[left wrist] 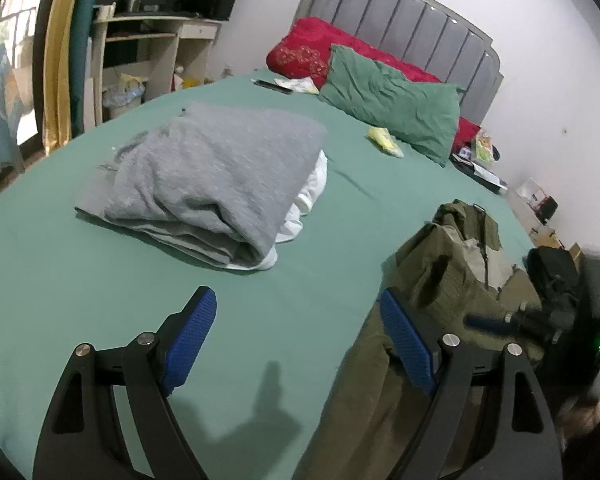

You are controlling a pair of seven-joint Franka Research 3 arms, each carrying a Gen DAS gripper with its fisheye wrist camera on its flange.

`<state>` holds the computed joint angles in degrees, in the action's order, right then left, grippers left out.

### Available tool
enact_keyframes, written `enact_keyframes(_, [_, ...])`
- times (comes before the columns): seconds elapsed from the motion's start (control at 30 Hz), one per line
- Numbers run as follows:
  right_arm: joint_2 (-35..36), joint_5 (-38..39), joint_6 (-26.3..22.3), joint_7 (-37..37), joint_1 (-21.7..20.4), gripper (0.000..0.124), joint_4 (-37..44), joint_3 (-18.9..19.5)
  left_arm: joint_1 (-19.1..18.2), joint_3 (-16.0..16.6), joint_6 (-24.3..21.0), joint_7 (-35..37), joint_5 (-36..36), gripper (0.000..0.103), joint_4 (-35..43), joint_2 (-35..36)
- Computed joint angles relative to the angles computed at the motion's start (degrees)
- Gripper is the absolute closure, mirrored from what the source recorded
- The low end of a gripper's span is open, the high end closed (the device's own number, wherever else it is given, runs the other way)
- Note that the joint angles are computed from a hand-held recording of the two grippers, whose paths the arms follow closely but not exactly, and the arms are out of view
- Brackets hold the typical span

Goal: Fold large clothes

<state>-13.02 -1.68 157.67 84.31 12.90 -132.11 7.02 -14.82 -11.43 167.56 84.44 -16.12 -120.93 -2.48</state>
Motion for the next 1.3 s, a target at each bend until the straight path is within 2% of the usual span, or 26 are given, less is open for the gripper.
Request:
enact_keyframes(0.1, [-5.94,5.61,1.75,-4.94,1.61,0.058,-6.67,-3.18,-0.25,-0.25,-1.55,1.29,-0.95,0.016,0.96,0.9])
enact_keyframes(0.2, [-9.78,3.61,1.66,-2.25,-1.5,0.054,-7.93,-0.51,-0.06,-0.61,-2.94,3.31,-2.77,0.016,1.84,1.67])
enact_keyframes(0.27, [-11.74,2.79,-0.22,-4.08,-3.35,0.051,-6.96,-1.36,0.29,-0.84,-3.34,2.18,-1.32,0.016,1.95,1.84])
enact_keyframes(0.3, [-11.61,0.41,-2.14,-1.6,-5.14,0.049,-4.32,0.15,0.39,-0.93,-3.5,2.07,-1.28,0.016,2.09,1.96])
enact_keyframes(0.33, [-10.46,0.48,-3.86,-2.45,-6.11,0.049,-2.15,-0.34,0.48,-1.01,-3.62,2.08,-1.46,0.016,2.22,2.05])
enact_keyframes(0.37, [-7.98,1.98,-8.39,-4.66,-5.3,0.049,2.03,-2.15,0.54,-1.1,-3.75,2.14,-1.77,0.016,2.48,2.21])
enact_keyframes(0.43, [-1.65,2.21,-13.16,-7.11,-5.63,0.049,9.61,-3.6,0.68,-1.27,-3.79,2.15,-1.89,0.016,2.77,2.45])
enact_keyframes(0.53, [7.75,12.0,-22.86,-16.08,-3.16,0.049,20.68,-6.7,0.89,-1.45,-4.4,1.71,-1.04,0.016,3.21,2.71])
enact_keyframes(0.57, [9.7,12.93,-26.55,-17.62,-2.83,0.049,22.84,-6.41,0.93,-1.53,-4.68,2.03,-1.15,0.016,3.62,2.98])
enact_keyframes(0.63, [13.72,8.92,-30.61,-18.35,-2.28,0.049,25.83,-5.47,1.0,-1.7,-4.91,1.79,-0.21,0.016,4.0,3.32])
enact_keyframes(0.67, [14.99,6.68,-32.85,-18.1,-1.87,0.056,26.68,-5.18,1.03,-1.81,-5.05,1.63,0.09,0.016,4.21,3.49])
enact_keyframes(0.7, [15.56,5.44,-34.01,-17.88,-1.58,0.089,26.72,-5.1,1.06,-1.96,-5.31,2.18,-0.4,0.016,4.44,3.62])
enact_keyframes(0.73, [15.51,4.65,-34.18,-17.81,-1.32,0.109,25.9,-5.05,1.12,-2.1,-5.54,3.18,-1.28,0.016,4.54,3.56])
enact_keyframes(0.77, [14.04,2.42,-32.65,-16.63,-0.94,0.122,23.54,-4.98,1.14,-2.17,-5.38,3.76,-1.62,0.016,4.32,3.43])
enact_keyframes(0.83, [10.51,1.26,-27.81,-14.59,-0.97,0.122,19.07,-5.04,1.17,-2.14,-5.23,4.5,-1.97,0.016,3.95,2.94])
enact_keyframes(0.97, [1.21,-5.53,-16.53,-3.62,-3.59,0.122,11.56,-4.1,1.14,-1.76,-4.9,4.57,-3.23,0.016,3.13,2.16])
enact_keyframes(1.03, [-1.47,-12.87,-12.69,5.42,-7.19,0.122,11.33,-1.95,1.08,-1.52,-4.77,4.63,-3.94,0.016,2.76,1.73])
enact_keyframes(1.07, [-2.8,-20.89,-10.06,14.16,-11.13,0.122,12.04,0.38,1.03,-1.41,-4.55,4.54,-4.2,0.016,2.56,1.5])
enact_keyframes(1.17, [-3.86,-45.41,-10.59,38.48,-20.38,0.122,15.67,7.97,0.64,-1.14,-3.35,5.41,-5.38,0.016,1.92,0.89])
enact_keyframes(1.27, [-2.85,-58.41,-10.99,49.14,-21.23,0.121,15.69,11.29,0.43,-0.84,-2.72,5.3,-5.26,0.016,1.72,0.81])
enact_keyframes(1.3, [-2.09,-59.98,-10.96,49.95,-20.39,0.121,15.09,11.57,0.4,-0.76,-2.81,5.19,-5.38,0.016,1.88,0.93])
